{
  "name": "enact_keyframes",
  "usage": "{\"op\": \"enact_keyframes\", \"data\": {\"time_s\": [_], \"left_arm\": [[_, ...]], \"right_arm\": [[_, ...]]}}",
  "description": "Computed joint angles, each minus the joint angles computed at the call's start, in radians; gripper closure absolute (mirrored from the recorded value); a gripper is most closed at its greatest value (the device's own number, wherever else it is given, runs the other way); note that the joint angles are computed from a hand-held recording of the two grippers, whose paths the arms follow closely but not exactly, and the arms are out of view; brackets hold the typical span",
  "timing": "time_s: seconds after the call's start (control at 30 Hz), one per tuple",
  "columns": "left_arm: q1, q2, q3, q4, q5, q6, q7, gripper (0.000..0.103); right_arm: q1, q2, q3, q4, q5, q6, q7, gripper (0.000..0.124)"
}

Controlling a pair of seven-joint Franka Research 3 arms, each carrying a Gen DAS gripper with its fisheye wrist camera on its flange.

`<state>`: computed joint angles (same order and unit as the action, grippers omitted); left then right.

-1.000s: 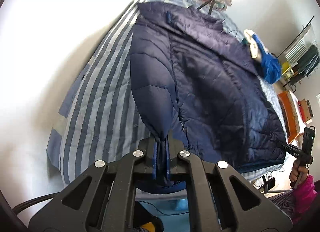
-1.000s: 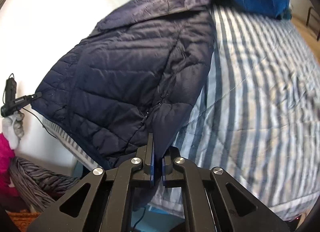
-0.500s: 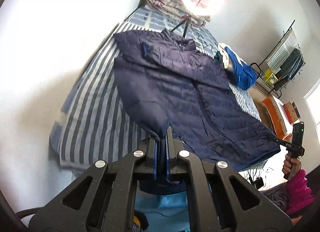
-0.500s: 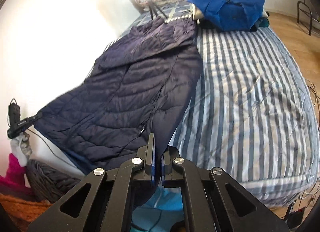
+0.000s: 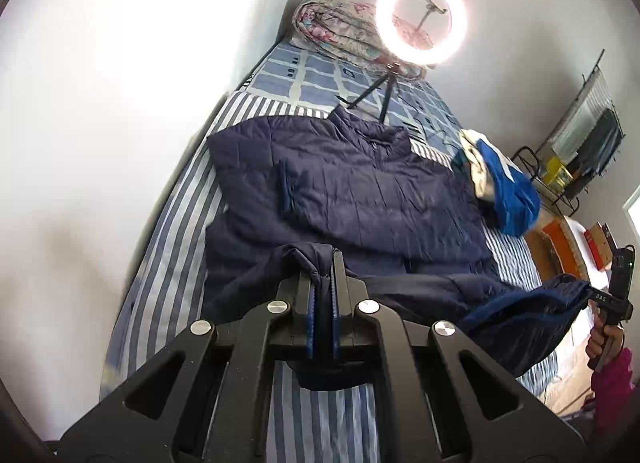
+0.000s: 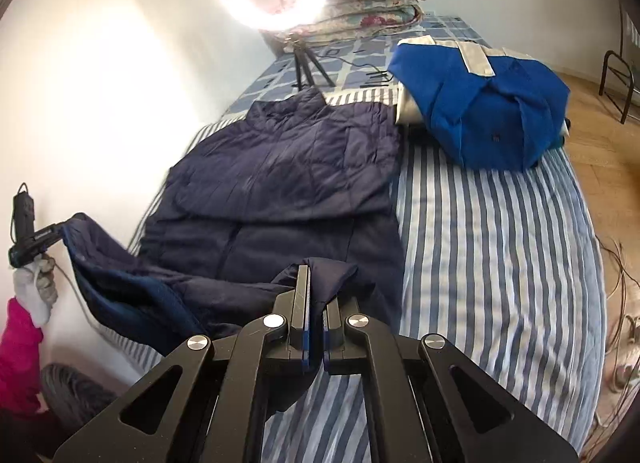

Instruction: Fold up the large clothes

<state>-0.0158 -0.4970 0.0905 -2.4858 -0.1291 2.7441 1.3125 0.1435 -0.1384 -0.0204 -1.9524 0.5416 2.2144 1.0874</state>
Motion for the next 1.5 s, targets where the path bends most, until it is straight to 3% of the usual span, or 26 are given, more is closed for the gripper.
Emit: {"op": "enact_keyframes", "data": {"time_s": [0.1,0.2,0.6,0.7,0.77,0.87,0.93,1.0,1.03,1.1,1.2,1.3,1.5], "left_arm": [[-0.014,0.126,0.026,0.081,-0.036,0.023,0.025,0.100],[0.009,0.249,0.017,0.158,-0.059,0.034,0.046,0.100],[0.161,0.593,-0.098,0.389,-0.118,0.006,0.110,0.097],[0.199,0.619,-0.131,0.401,-0.145,0.011,0.134,0.092],[0.223,0.629,-0.151,0.413,-0.192,-0.004,0.173,0.083],[0.261,0.634,-0.178,0.431,-0.316,-0.030,0.267,0.061],[0.278,0.625,-0.186,0.437,-0.404,-0.042,0.330,0.049],[0.279,0.598,-0.177,0.421,-0.436,-0.013,0.359,0.043],[0.277,0.587,-0.172,0.414,-0.448,0.000,0.371,0.042],[0.277,0.563,-0.160,0.401,-0.482,0.011,0.412,0.042],[0.254,0.537,-0.134,0.363,-0.337,0.044,0.394,0.042],[0.244,0.563,-0.120,0.377,-0.239,-0.006,0.365,0.042],[0.261,0.645,-0.139,0.437,-0.256,-0.046,0.351,0.042]], "right_arm": [[0.002,0.103,0.008,0.086,-0.011,0.021,0.034,0.122],[0.003,0.210,0.020,0.176,-0.040,0.027,0.074,0.121],[0.010,0.551,0.051,0.489,-0.170,-0.026,0.192,0.121],[-0.012,0.585,0.064,0.518,-0.136,-0.048,0.180,0.120],[-0.033,0.605,0.072,0.544,-0.095,-0.075,0.184,0.118],[-0.064,0.638,0.079,0.598,-0.044,-0.151,0.211,0.112],[-0.083,0.643,0.083,0.615,-0.015,-0.181,0.208,0.099],[-0.098,0.615,0.083,0.586,0.014,-0.153,0.184,0.085],[-0.098,0.592,0.080,0.558,0.016,-0.117,0.162,0.068],[-0.098,0.539,0.077,0.484,0.035,-0.017,0.116,0.055],[-0.119,0.505,0.091,0.431,0.110,0.019,0.011,0.054],[-0.077,0.508,0.069,0.422,0.031,0.052,0.011,0.054],[-0.047,0.593,0.063,0.503,-0.049,0.035,0.057,0.054]]}}
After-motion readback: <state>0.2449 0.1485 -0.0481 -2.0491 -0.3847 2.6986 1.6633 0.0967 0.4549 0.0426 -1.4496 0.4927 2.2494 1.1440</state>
